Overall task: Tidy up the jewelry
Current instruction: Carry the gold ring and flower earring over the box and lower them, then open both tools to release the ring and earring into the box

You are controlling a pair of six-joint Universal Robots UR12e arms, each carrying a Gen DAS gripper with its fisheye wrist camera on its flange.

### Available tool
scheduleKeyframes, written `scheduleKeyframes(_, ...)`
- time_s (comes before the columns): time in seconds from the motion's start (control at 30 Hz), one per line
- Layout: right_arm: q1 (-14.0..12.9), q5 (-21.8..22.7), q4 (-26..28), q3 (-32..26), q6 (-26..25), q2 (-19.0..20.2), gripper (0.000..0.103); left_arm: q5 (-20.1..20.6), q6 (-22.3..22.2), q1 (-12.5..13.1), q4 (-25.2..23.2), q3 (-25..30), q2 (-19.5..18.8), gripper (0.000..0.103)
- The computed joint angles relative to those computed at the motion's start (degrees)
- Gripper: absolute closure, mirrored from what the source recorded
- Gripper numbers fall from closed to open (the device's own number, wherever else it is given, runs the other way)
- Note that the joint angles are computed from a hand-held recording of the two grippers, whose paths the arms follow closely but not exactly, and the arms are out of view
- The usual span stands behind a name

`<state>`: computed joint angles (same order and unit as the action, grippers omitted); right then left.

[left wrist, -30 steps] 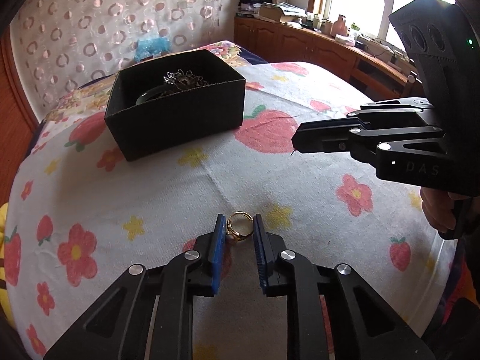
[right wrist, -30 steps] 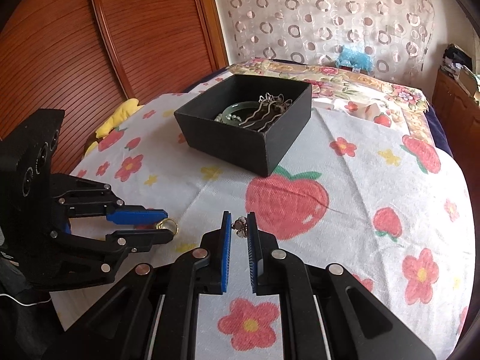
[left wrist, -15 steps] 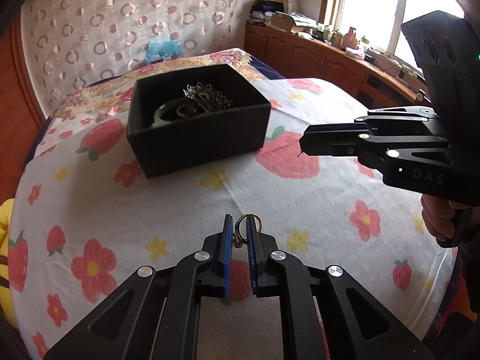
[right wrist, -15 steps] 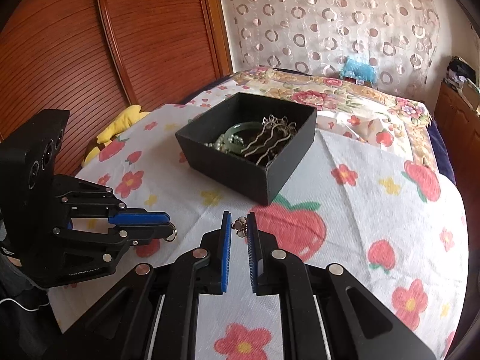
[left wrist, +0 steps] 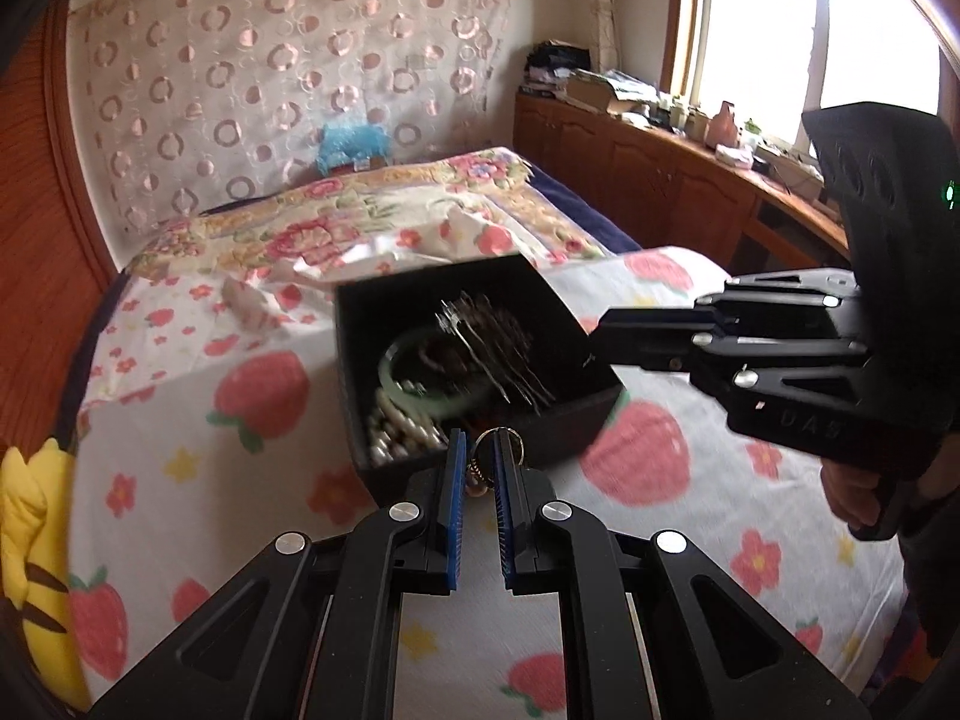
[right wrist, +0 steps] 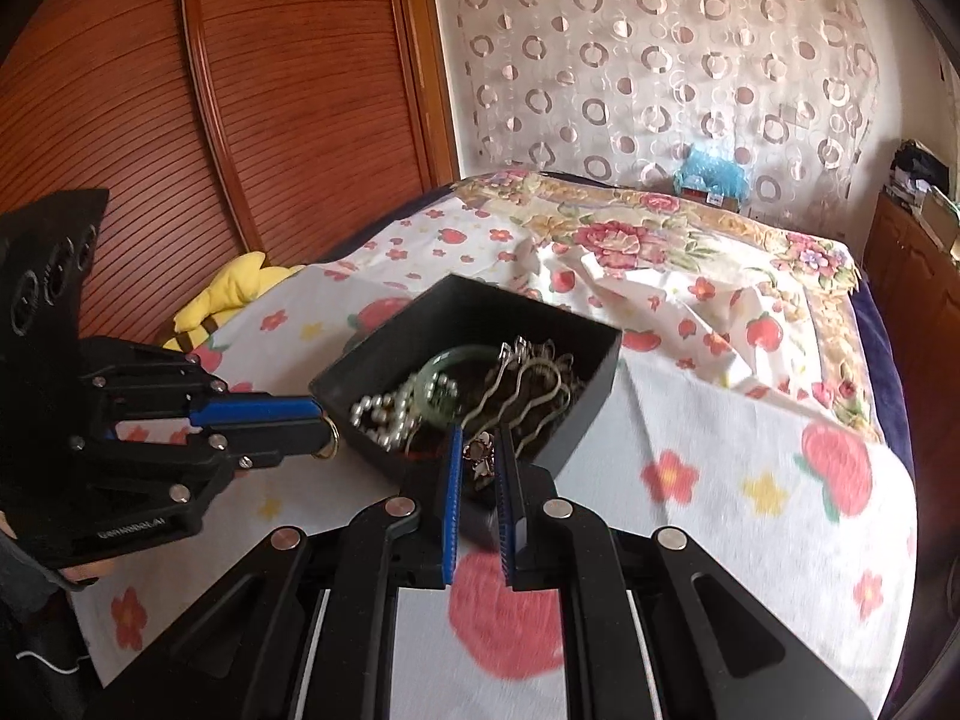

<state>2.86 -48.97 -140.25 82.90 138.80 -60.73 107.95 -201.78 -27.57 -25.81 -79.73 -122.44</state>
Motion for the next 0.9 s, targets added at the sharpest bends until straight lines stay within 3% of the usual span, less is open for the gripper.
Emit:
scheduleKeyframes(0.33,1.1,-1.8,-0.2,-2.8,1.7,2.3,0.09,1.1,0.3,1.5,-0.4,1.5,-0.7,0.095)
scheduleKeyframes(0.37,1.0,-1.7,0.0,-2.9,1.7,2.3,0.088,1.2,0.3,1.6,-0.3,1.5,-0.8,0.095)
scheduleKeyframes(0.43,0.9,-1.5,-0.2,-2.7,1.9,2.3,0.072,1.2,0.2,1.8,-0.2,1.8,-1.1,0.095)
scheduleKeyframes(0.47,1.0,-1.6,-0.3,-2.9,2.2,2.4,0.071,1.2,0.1,1.9,-0.2,2.0,-1.2,0.095)
scheduleKeyframes(0.9,-0.4,-1.4,-2.9,-0.2,4.7,0.9,0.071,0.9,-1.9,3.1,-1.6,4.9,-3.1,0.093)
